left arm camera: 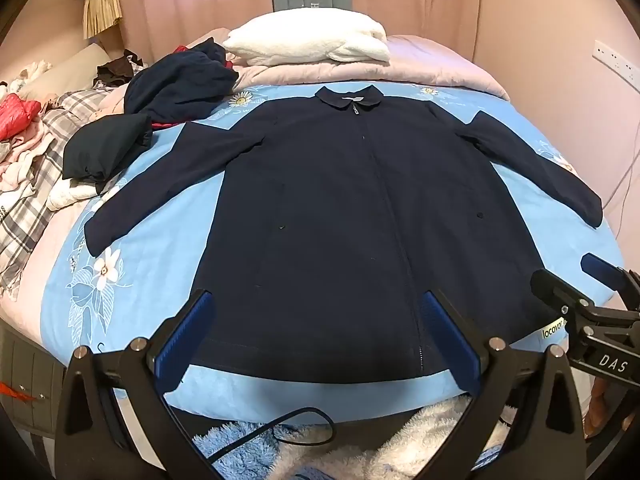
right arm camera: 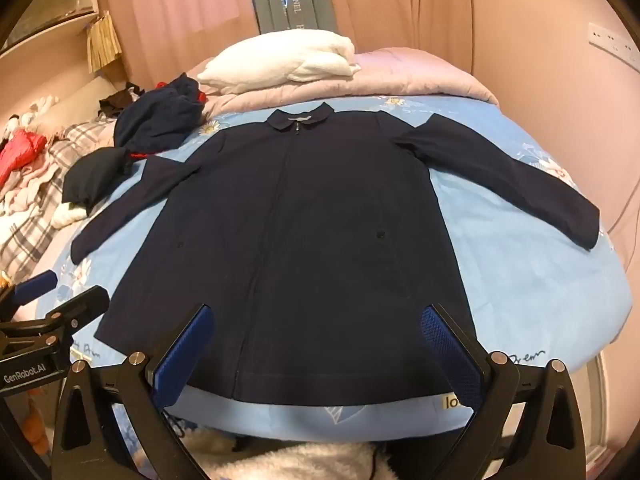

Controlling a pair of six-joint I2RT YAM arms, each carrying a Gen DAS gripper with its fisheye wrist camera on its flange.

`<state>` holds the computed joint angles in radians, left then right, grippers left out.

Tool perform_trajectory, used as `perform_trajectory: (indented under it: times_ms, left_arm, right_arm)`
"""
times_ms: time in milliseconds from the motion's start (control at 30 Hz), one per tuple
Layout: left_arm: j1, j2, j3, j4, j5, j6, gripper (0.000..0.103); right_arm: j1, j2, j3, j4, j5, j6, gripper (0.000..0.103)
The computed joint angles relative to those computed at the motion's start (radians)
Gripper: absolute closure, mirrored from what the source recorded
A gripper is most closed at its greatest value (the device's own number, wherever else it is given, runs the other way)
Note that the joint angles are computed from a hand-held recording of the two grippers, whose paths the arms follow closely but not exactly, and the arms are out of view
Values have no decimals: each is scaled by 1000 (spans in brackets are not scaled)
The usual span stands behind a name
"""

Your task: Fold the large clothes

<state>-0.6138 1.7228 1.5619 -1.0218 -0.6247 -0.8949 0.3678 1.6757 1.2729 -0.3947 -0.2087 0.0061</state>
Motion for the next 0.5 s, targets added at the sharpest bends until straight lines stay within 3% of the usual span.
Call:
perform_trajectory:
  times_ms: [500]
  left_arm:
    - [-3,11,14,-2,6,-2,0]
  right_arm:
    - [-5,6,1,2,-8,-3,0]
